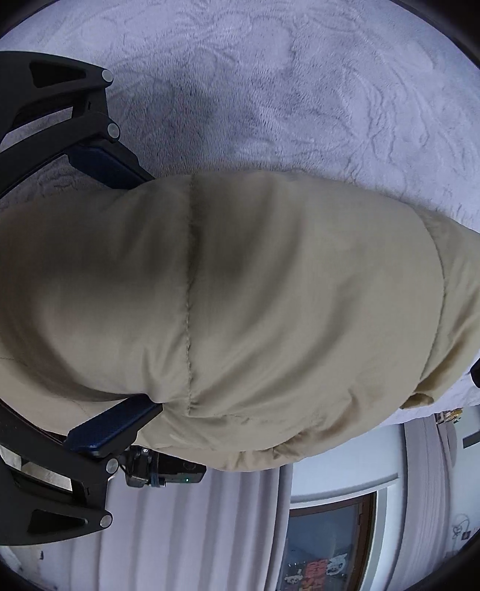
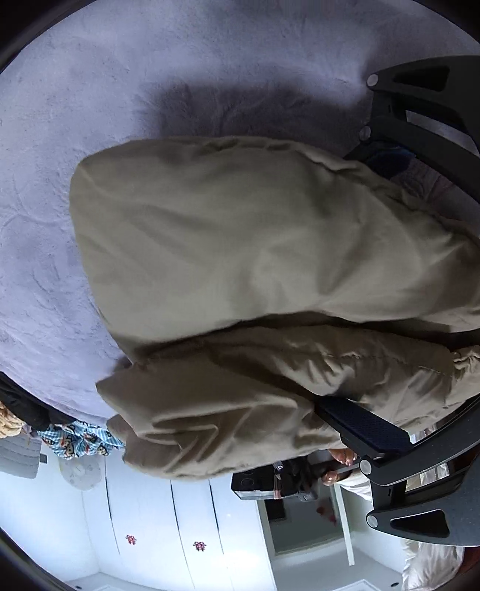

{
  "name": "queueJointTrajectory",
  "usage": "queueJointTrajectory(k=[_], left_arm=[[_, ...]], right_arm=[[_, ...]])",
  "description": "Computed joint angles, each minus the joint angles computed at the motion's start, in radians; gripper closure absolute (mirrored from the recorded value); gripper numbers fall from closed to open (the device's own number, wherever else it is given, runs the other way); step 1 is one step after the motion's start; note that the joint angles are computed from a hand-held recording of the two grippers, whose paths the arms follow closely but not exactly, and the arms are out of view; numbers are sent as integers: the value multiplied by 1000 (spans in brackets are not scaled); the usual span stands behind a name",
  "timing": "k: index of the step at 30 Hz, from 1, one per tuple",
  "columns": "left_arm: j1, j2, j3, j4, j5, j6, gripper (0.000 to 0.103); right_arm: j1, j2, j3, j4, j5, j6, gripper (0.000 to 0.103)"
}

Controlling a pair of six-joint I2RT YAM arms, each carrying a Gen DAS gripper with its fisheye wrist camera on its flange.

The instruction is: Fold large clothes

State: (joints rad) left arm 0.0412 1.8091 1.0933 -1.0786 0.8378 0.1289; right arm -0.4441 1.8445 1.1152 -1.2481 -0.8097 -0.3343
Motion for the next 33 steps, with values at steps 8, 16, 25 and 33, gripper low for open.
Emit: queueJointTrajectory(k=[8,16,25,33], left_arm=[[-102,-51,-35,106,-21,-153,0],[-114,-145,-39,88,-51,-151,15],[-160,-115,-10,109,-67,-208,12],[-92,-86,-31,85,-54,-113,9]], right_arm=[[15,35,-54,121,-82,145,0],[-14,63,-61,80,-159,66,28],[7,-11,-55,136,-26,138,18],[-38,61,29,-15,-37,-70,0]])
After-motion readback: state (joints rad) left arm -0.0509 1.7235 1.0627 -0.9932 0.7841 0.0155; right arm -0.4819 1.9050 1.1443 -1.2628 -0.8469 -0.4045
